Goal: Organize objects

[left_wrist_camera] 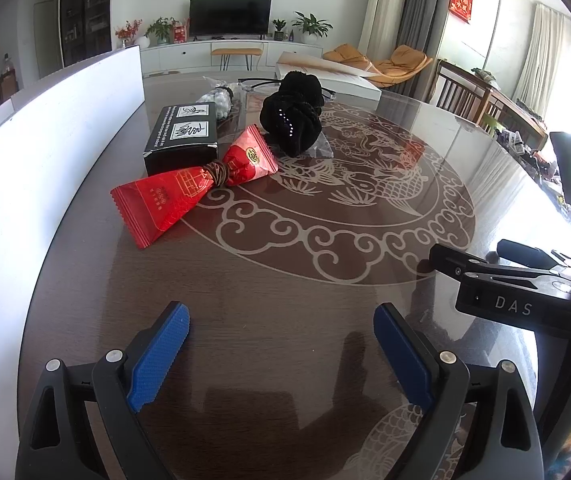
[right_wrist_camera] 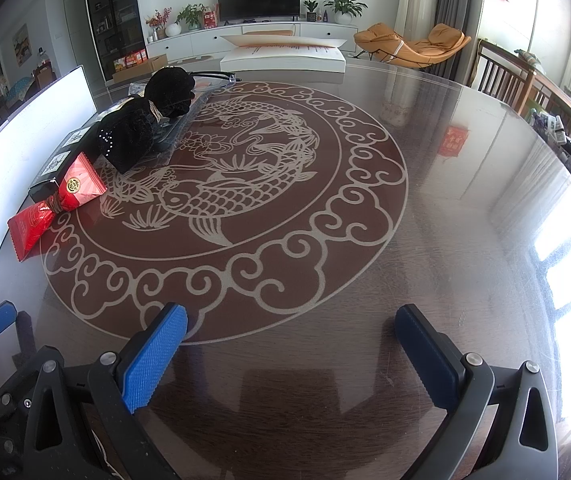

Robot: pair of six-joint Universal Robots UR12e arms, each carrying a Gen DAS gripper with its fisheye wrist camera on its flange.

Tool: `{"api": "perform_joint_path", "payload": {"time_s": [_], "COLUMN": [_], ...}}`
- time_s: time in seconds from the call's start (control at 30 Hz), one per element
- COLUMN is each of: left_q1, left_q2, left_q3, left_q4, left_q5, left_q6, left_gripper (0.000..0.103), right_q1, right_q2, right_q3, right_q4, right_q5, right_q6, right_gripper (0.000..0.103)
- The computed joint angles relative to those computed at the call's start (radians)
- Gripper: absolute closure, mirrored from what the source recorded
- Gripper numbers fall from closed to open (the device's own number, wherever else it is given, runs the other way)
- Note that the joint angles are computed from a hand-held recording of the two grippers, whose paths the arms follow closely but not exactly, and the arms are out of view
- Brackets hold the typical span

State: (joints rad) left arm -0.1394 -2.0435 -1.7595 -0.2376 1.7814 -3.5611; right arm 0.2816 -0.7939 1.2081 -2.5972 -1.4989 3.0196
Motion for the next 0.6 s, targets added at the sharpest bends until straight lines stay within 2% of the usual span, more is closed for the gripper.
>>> {"api": "perform_joint_path", "payload": {"time_s": [0.6], "left_q1": [0.0], "left_q2": [0.002], "left_q3": [-0.001], "left_q4": [-0.001], "left_q5": [-0.001], "left_q6": [0.004], "left_gripper": [0.009], "right_q1": [0.0], "right_q2": [0.0], "right_q3": [0.0], "right_q4": [0.0], "right_q5": [0.0], "right_q6": [0.0], "right_gripper": [0.0]}}
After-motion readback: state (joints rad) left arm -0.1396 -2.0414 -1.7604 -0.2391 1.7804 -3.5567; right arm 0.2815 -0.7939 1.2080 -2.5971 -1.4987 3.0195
